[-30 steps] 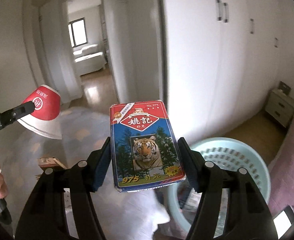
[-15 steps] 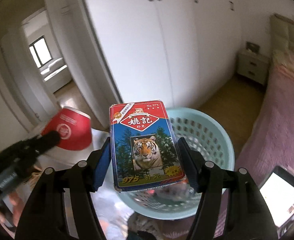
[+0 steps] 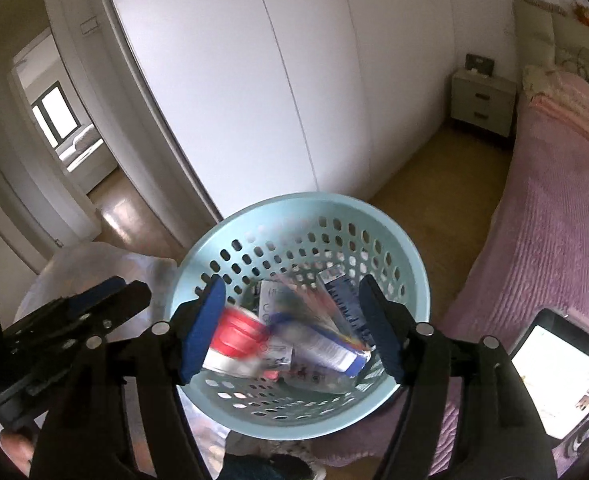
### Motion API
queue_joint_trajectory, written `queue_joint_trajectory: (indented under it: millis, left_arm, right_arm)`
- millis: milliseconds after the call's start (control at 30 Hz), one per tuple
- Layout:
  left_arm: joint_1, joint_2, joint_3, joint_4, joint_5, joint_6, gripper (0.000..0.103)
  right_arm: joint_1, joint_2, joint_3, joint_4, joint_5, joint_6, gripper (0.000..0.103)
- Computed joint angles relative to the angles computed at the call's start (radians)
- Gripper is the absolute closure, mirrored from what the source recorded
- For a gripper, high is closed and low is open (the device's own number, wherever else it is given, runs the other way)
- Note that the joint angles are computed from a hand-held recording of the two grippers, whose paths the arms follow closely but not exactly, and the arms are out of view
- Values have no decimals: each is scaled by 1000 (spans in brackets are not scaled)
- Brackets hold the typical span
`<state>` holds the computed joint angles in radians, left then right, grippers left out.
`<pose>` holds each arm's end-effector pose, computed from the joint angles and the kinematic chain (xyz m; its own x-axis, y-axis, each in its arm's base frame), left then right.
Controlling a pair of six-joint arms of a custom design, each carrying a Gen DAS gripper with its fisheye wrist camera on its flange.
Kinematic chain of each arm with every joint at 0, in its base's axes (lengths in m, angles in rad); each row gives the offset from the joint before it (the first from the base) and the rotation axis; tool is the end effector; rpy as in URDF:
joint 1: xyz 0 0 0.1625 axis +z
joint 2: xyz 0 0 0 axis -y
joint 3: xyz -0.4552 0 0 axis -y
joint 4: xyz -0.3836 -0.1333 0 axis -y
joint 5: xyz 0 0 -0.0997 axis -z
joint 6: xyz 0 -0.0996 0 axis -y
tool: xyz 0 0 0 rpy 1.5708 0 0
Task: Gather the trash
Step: 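Carry cup and tiger box over the basket and open both tools, then grasp the brown paper bag with left tool while right tool grasps the dotted white paper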
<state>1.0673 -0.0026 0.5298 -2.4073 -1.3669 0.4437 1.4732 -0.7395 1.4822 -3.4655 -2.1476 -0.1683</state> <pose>-0.3053 -0.8723 -0.0919 -0.6043 0.7362 -0.3049 0.7961 0.5739 -0.1921 0.0069 -0.7399 0.2670 -0.7812 0.5016 0.3717 -0.0925 0.4957 -0.8635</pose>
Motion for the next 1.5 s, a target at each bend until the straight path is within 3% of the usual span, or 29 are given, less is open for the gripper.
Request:
queue_joint_trajectory:
  millis: [433,900,1167,1300,1500]
  left_arm:
    - [10,-139,207,-119,-35,-20,52]
    - [43,-355,488,-325,-60,-24,48]
    - [98,-462,574,-431,-36,-29,37]
    - [131,-474,553,-419,-6,-47,33]
    - [181,-475,497,-342,36,-36,27]
  right_arm:
    - [32,16,7,-27,-12,-18,35]
    - [162,119,-41,-137,-51,-289,35]
    - [215,201,-94,-123,-44,-344,33]
    - [232,243,-136,-68,-36,-317,33]
    - [232,297,-190,114,38,-182,33]
